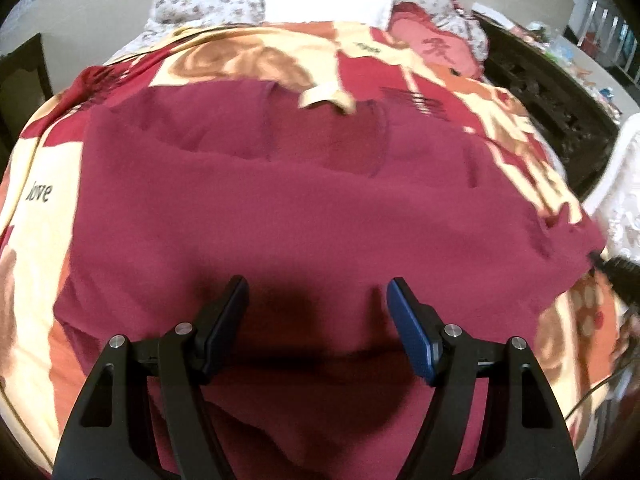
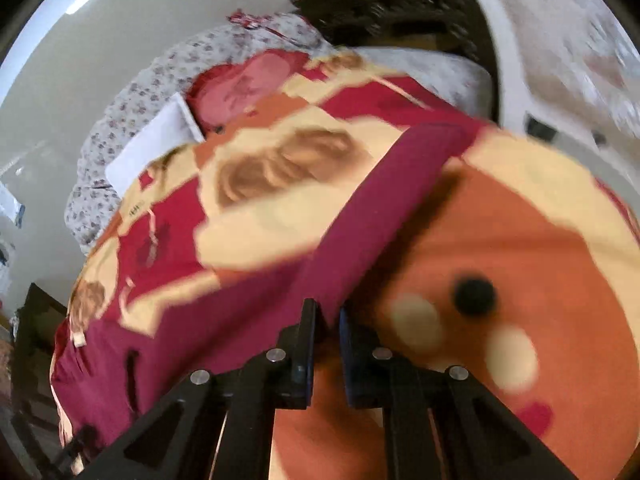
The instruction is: Fold small clothes
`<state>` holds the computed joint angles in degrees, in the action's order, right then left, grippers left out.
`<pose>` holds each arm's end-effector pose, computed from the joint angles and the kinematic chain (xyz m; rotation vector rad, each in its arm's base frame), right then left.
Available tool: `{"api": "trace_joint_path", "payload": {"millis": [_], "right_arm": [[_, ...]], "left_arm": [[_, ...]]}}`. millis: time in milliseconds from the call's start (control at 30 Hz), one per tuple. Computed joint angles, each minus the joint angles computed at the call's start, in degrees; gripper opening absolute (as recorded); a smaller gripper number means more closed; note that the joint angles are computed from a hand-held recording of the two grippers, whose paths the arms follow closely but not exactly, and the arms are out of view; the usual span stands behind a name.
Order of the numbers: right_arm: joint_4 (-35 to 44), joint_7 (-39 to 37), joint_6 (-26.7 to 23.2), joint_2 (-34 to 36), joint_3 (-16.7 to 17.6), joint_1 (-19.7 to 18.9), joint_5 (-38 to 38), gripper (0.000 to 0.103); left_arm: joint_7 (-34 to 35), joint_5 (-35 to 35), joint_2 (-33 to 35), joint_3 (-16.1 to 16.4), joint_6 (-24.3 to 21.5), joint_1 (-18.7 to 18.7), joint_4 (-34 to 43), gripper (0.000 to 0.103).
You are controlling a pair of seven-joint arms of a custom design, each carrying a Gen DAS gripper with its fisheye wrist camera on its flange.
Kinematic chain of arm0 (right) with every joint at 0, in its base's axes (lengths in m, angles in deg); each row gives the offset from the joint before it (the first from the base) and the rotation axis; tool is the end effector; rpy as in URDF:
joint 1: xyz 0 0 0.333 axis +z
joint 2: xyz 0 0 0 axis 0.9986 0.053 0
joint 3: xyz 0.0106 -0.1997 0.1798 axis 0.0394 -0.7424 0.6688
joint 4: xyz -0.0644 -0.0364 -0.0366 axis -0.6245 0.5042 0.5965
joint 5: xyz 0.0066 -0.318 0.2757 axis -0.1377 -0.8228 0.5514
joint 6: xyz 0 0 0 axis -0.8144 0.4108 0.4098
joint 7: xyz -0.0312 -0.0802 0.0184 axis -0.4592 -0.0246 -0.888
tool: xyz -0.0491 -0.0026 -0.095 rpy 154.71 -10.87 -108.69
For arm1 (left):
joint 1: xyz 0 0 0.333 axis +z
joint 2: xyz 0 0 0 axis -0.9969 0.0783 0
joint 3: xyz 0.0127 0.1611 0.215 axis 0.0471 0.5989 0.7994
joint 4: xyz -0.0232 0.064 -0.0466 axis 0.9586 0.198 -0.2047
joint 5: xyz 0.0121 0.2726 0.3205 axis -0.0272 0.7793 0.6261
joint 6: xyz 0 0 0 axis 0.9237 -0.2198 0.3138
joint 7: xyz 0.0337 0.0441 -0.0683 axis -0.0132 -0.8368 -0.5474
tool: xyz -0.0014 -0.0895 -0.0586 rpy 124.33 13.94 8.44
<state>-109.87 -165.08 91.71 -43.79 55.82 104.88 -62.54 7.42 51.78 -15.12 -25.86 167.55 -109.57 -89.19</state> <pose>0.5556 0.2379 0.3544 -0.9938 2.2897 -0.4265 0.5966 -0.3509 0.3410 -1.8124 2.0997 -0.8277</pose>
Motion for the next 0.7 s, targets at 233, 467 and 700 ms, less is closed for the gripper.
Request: {"api": "trace_joint_path", "payload": {"millis": [233, 467, 700], "right_arm": [[-8.8, 27.6, 10.5, -4.6, -1.1, -3.0, -21.2, 0.011], [-6.8, 38.8, 9.4, -3.5, -0.7, -5.9, -31.6, 0.048], [-1.2, 39.4, 9.9, 1.4, -3.0, -6.2, -36.1, 0.012]], "left_arm": [[5.7, -3.7, 3.5, -3.4, -1.9, -0.7, 5.6, 0.072], [6.9, -5.2, 8.4, -3.1, -4.4, -3.5, 13.1, 0.072], [4.6, -4.4, 10.4, -1.7, -7.5, -5.5, 16.3, 0.072]]}}
